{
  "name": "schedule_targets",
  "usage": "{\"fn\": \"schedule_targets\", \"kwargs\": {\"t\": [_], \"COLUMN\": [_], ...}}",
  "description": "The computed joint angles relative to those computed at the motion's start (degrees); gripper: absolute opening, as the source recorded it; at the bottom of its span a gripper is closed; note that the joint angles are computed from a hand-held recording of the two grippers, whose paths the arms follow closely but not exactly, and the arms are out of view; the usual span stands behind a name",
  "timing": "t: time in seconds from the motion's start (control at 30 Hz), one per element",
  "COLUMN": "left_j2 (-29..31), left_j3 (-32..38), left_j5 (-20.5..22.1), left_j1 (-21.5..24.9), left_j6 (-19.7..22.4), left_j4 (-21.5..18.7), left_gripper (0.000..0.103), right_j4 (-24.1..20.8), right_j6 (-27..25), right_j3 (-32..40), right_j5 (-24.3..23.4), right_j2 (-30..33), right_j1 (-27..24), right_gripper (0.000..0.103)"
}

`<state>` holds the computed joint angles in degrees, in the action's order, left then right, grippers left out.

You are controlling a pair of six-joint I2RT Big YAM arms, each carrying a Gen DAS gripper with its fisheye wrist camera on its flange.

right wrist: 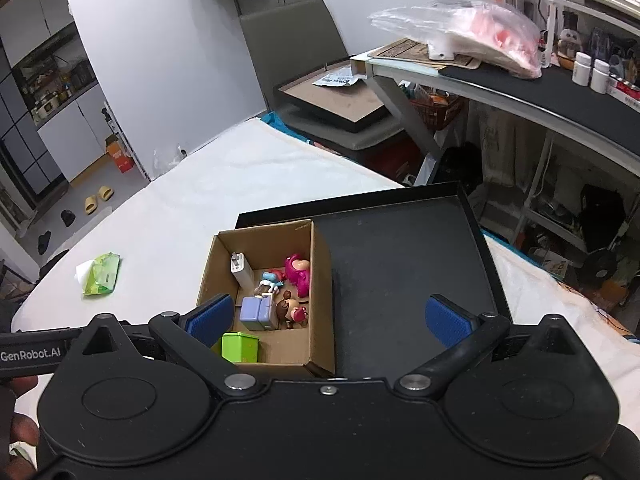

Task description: Organize rigid objects

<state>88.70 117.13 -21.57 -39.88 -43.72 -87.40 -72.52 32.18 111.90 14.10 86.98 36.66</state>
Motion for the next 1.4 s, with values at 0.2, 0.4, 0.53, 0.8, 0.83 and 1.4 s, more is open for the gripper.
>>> {"fn": "schedule_targets", "kwargs": {"t": [0.2,0.4,0.53,0.8,0.83,1.4], "left_j2": [-0.6,-2.3,-2.8,-3.7,-3.8,-4.6], "left_j3": [1.1,0.6,0.9,1.7,1.7,3.4], "left_j5": [-1.7,-3.7,-5.0,-8.2,-8.6,-11.2], "left_j1": [-2.1,-4.4,-6.0,-8.9,-9.2,-13.2], "left_j6": [-0.2,0.1,-0.6,-2.3,-2.7,-5.4], "left_j4": [-1.8,-2.4,-3.5,-5.4,-5.6,-9.0], "left_gripper": [0.096,0.096,0.096,0.096,0.096,0.096], "right_j4": [-0.7,-0.8,-1.1,-3.0,-3.5,-4.9], "right_j6": [-1.5,-1.0,-0.8,-1.1,-0.9,-1.1], "right_j3": [-0.5,-0.9,-1.1,-1.4,-1.3,-2.6], "right_j5": [3.3,1.5,2.4,7.3,8.0,10.9], "right_j2": [-1.8,-3.7,-4.7,-6.4,-6.5,-10.4], "right_j1": [1.6,2.2,3.1,5.5,5.7,8.6], "right_gripper": [0.103,0.103,0.103,0.103,0.103,0.103]}}
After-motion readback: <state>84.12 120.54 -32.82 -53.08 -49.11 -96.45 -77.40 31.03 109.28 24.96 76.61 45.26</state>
